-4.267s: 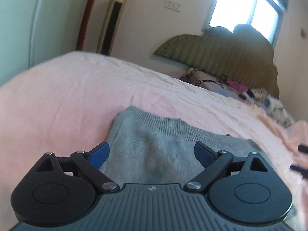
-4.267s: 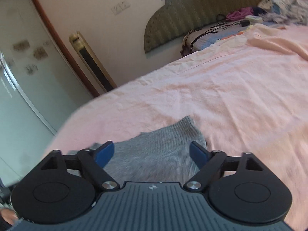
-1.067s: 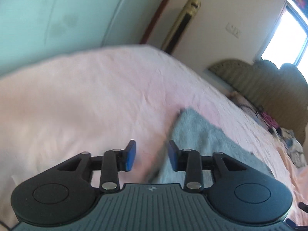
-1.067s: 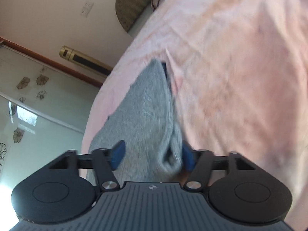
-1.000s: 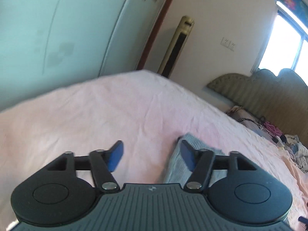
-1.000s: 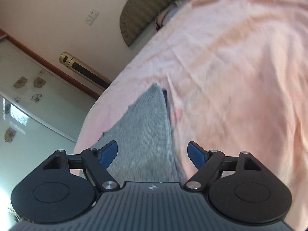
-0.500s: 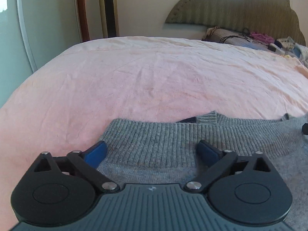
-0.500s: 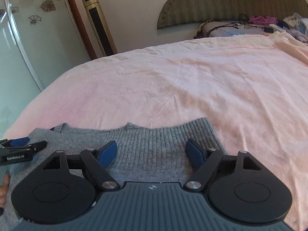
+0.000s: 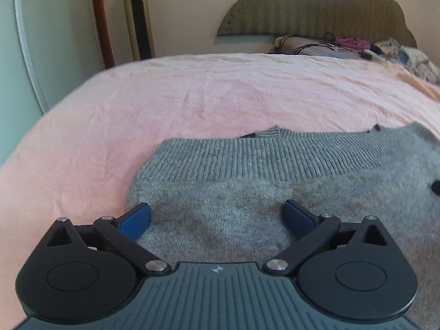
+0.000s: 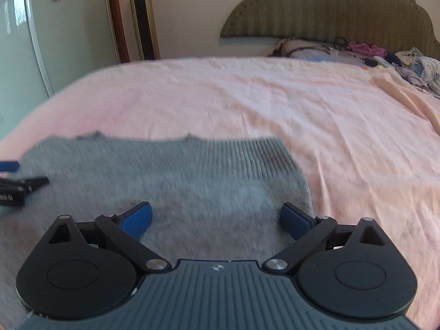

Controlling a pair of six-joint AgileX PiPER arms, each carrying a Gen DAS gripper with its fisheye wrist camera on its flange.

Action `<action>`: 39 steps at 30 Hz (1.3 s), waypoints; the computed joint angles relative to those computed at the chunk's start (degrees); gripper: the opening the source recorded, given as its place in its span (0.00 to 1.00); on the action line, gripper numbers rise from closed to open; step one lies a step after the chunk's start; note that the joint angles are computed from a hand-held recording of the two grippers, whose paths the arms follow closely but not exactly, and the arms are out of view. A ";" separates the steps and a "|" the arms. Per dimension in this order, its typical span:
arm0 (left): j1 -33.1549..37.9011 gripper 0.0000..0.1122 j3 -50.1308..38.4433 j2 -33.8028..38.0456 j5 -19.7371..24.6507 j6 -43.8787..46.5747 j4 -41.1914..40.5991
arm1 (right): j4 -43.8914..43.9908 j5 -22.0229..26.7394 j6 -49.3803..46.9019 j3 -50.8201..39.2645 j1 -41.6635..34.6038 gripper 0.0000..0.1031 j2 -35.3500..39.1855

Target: Fold small clothes

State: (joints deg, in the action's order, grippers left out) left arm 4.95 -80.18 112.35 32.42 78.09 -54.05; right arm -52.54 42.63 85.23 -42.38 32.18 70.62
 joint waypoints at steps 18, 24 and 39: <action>4.86 0.92 10.49 -8.91 2.55 5.54 -5.51 | -6.78 11.15 14.79 4.00 18.59 1.00 -1.66; 21.42 0.92 18.32 -15.01 17.84 3.03 -11.25 | -7.44 12.14 16.30 4.30 19.44 1.00 -2.10; 34.73 0.92 14.50 -10.40 35.64 -12.78 -6.42 | 0.15 5.37 -2.60 -19.95 17.02 1.00 13.98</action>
State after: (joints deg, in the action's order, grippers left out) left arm 39.68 -65.68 101.95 68.05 65.31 -60.47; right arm -52.39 48.00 82.62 -62.33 49.20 84.60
